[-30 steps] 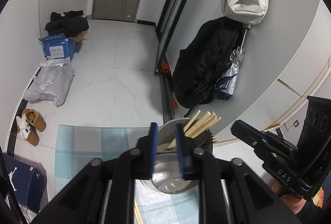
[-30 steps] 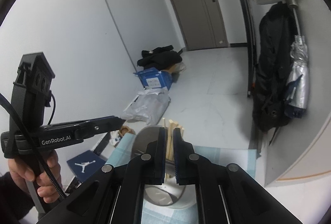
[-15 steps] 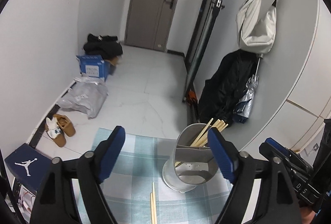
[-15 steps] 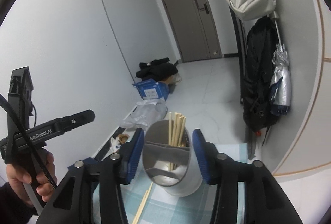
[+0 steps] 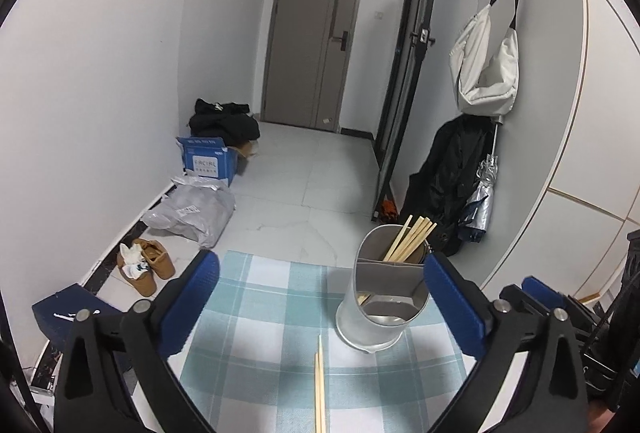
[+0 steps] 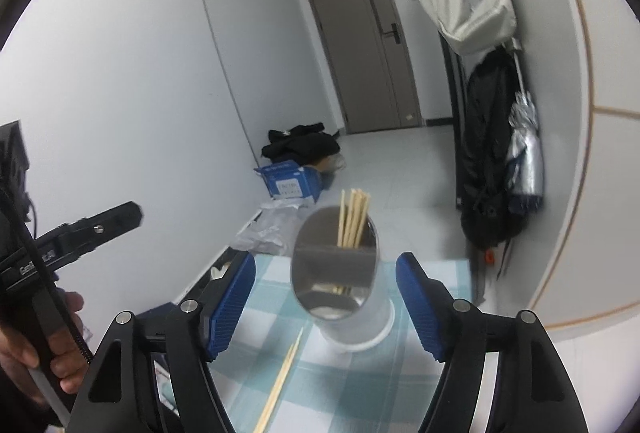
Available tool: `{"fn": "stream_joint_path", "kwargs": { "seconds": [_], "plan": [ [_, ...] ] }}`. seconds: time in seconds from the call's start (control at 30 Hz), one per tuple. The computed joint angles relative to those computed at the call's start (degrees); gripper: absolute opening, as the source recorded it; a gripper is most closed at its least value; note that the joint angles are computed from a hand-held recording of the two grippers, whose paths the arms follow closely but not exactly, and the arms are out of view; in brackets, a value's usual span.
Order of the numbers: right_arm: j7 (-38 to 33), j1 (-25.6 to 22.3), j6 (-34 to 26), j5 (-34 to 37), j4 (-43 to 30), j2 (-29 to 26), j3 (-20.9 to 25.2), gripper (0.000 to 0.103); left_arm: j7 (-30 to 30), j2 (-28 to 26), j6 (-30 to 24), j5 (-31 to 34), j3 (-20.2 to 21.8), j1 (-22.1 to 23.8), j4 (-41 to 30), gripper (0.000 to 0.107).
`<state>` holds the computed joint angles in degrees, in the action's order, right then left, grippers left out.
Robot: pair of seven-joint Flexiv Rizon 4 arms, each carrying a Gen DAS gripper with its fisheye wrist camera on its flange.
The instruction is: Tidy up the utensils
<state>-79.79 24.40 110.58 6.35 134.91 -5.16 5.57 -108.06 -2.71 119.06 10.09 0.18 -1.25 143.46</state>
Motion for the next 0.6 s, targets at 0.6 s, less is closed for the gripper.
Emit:
{"fn": "stream_joint_path", "kwargs": {
  "seconds": [0.6],
  "plan": [
    [-14.7, 10.5, 4.1, 20.2, 3.6, -0.4, -1.7, 0.085, 8.5, -9.8, 19.6, -14.4, 0.3, -4.9, 8.3, 0.102]
  ]
}}
